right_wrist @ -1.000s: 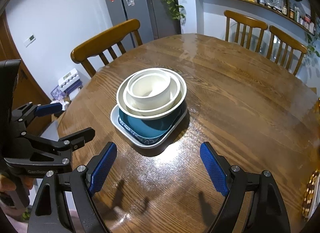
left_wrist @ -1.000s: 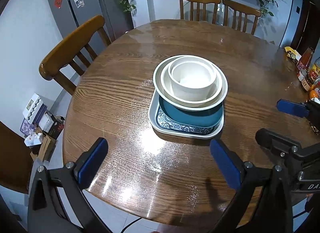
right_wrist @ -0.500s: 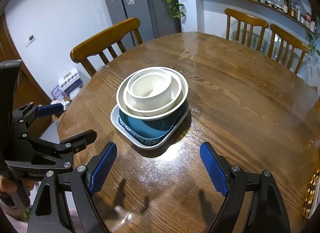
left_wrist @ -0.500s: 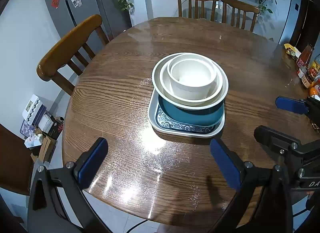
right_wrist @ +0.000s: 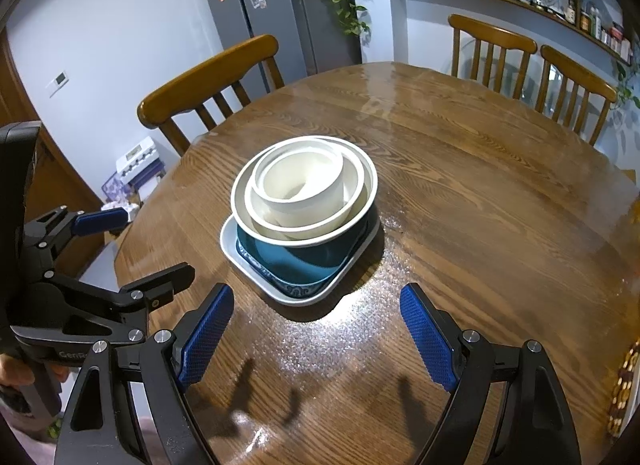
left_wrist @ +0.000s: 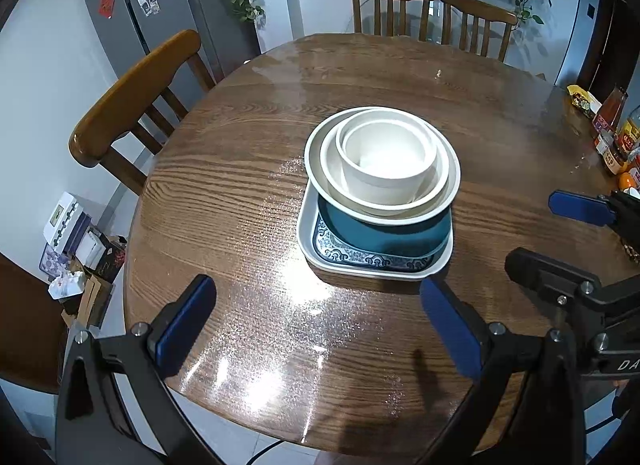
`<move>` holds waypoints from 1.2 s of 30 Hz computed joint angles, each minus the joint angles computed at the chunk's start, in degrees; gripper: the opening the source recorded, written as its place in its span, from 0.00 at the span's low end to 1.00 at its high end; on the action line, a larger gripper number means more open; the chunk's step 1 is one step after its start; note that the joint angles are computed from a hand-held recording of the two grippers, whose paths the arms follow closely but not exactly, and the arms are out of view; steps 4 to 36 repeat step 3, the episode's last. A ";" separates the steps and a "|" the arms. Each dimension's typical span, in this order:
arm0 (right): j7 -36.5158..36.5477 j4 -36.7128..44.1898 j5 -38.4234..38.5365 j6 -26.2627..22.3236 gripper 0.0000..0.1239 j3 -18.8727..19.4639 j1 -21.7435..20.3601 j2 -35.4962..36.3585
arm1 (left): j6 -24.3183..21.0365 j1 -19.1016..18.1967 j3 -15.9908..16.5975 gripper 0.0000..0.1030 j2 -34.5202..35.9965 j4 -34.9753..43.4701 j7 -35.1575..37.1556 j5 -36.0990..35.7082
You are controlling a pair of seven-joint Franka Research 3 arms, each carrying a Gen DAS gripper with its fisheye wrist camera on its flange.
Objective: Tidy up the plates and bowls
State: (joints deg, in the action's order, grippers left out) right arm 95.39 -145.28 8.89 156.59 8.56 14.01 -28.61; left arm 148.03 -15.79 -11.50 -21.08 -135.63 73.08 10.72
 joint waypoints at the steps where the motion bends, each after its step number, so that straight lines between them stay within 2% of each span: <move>1: 0.00 0.04 0.04 -0.05 0.69 -0.04 0.04 0.03 | -0.06 0.00 0.00 0.99 0.18 0.18 0.07 0.00; 36: -0.07 0.12 0.13 -0.03 0.69 -0.10 0.16 0.13 | -0.23 0.04 -0.01 0.99 0.66 0.61 0.14 -0.04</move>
